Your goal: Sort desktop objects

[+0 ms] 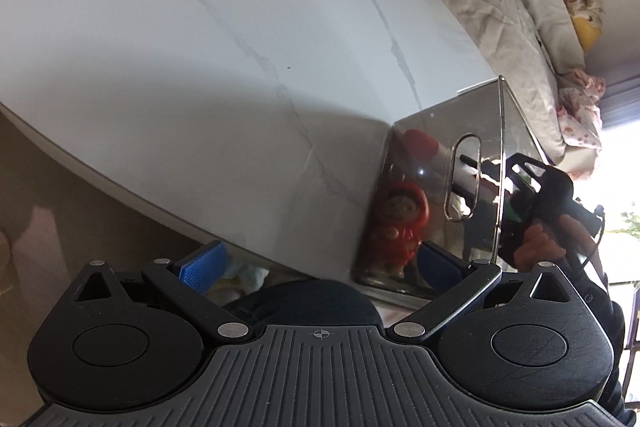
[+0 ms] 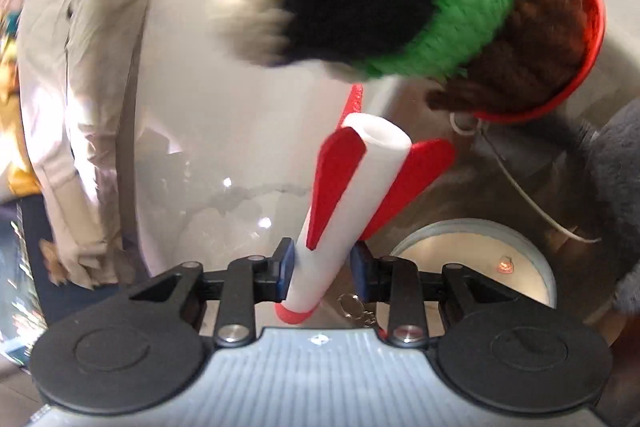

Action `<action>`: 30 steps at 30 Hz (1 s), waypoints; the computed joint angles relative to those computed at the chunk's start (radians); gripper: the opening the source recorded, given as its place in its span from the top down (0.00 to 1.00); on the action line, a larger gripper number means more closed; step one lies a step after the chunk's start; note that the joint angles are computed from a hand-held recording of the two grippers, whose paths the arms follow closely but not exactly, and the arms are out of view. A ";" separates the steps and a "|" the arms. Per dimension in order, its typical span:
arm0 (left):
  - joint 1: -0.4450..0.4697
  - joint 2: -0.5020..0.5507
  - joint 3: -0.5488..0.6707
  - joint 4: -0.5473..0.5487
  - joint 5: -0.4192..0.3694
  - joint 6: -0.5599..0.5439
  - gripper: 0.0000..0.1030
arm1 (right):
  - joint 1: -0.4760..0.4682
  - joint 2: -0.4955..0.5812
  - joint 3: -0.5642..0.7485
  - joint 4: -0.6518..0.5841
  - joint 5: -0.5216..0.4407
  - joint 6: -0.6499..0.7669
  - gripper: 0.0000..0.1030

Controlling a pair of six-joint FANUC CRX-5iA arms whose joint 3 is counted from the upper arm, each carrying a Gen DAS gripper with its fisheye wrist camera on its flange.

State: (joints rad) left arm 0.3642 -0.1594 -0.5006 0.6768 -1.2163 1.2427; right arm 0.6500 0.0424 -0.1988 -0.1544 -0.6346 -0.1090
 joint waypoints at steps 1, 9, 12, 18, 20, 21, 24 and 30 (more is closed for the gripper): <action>-0.003 -0.001 0.001 0.001 0.001 -0.001 0.00 | 0.007 0.008 0.006 0.022 -0.008 -0.002 0.68; -0.038 -0.025 0.045 -0.069 0.021 0.012 0.00 | -0.078 0.030 0.060 -0.226 -0.054 0.342 0.46; -0.065 -0.032 0.073 -0.077 0.034 -0.004 0.00 | -0.078 -0.025 0.074 -0.192 -0.119 0.534 0.42; -0.118 -0.036 0.099 0.062 0.029 -0.116 0.00 | 0.041 -0.107 0.129 0.196 -0.366 0.694 0.27; -0.145 -0.005 0.080 0.225 -0.009 -0.217 0.00 | 0.066 -0.103 0.143 0.294 -0.428 0.775 0.26; -0.167 0.035 0.072 0.327 -0.056 -0.265 0.00 | 0.067 -0.104 0.142 0.326 -0.445 0.825 0.25; -0.262 0.191 0.106 0.494 -0.186 -0.268 0.00 | 0.085 -0.110 0.110 0.393 -0.467 0.909 0.25; -0.385 0.309 0.266 0.296 -0.096 -0.069 0.00 | 0.071 -0.049 0.149 0.428 -0.548 1.011 0.27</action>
